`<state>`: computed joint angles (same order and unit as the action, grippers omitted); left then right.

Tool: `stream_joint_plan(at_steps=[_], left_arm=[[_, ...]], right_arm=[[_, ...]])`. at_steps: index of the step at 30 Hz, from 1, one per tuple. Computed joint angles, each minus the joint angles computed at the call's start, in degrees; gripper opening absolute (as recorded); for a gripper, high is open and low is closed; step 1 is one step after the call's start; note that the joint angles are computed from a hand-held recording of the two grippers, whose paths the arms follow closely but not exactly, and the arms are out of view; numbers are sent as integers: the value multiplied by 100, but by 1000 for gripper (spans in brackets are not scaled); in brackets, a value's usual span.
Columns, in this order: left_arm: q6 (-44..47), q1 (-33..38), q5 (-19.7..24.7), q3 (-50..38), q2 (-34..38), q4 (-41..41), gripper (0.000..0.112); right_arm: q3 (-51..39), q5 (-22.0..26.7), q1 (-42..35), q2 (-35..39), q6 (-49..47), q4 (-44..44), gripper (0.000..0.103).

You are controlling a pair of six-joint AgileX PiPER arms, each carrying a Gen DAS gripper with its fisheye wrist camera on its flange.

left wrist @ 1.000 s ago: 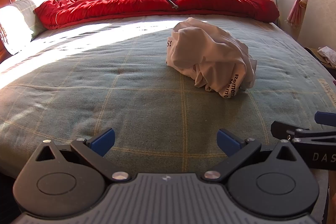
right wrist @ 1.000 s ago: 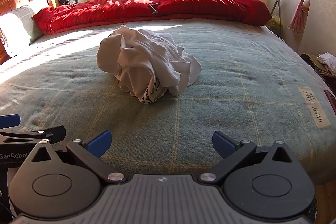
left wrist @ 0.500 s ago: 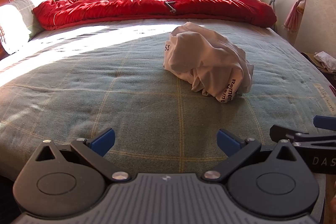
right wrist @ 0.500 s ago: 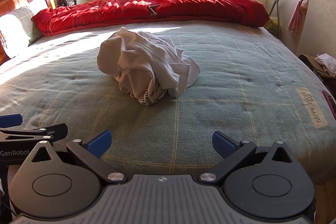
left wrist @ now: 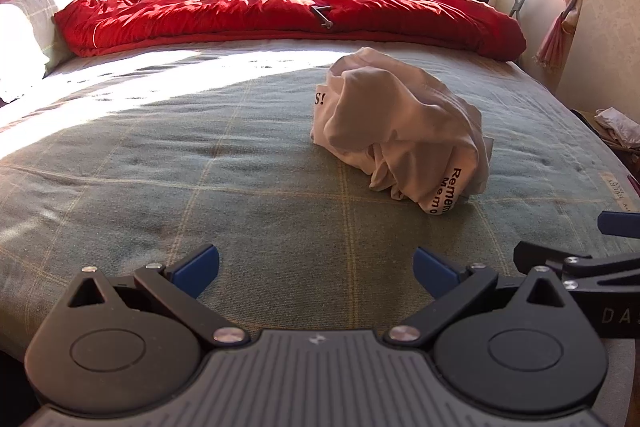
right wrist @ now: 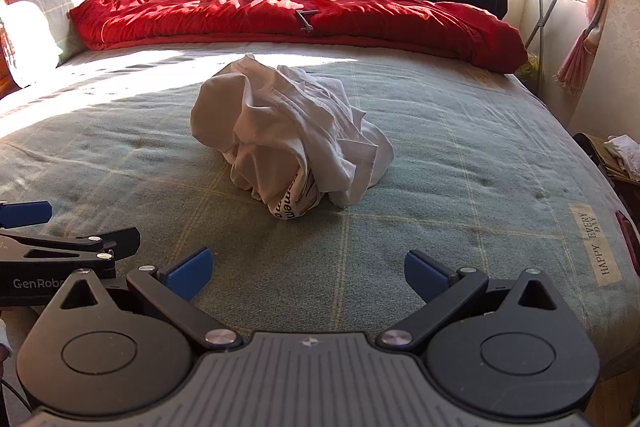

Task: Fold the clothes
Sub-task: 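Move both grippers, open, toward the crumpled white T-shirt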

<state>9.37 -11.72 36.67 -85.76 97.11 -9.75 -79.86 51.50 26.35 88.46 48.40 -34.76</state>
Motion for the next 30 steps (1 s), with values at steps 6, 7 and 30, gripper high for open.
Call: stream_joint_plan(at_steps=[6,7,30], left_arm=[[-160,-82,167,-379,311,261,102],[-171,-90,188,-429,351,267,102],[-202,-180,-71,-361,387,312,103]], right_arm=[[-111,-343,-363,221,-484,510,103],[-117,-365,-389,240,-539,539,103],[226,-1000,-531,43,-926,676,103]])
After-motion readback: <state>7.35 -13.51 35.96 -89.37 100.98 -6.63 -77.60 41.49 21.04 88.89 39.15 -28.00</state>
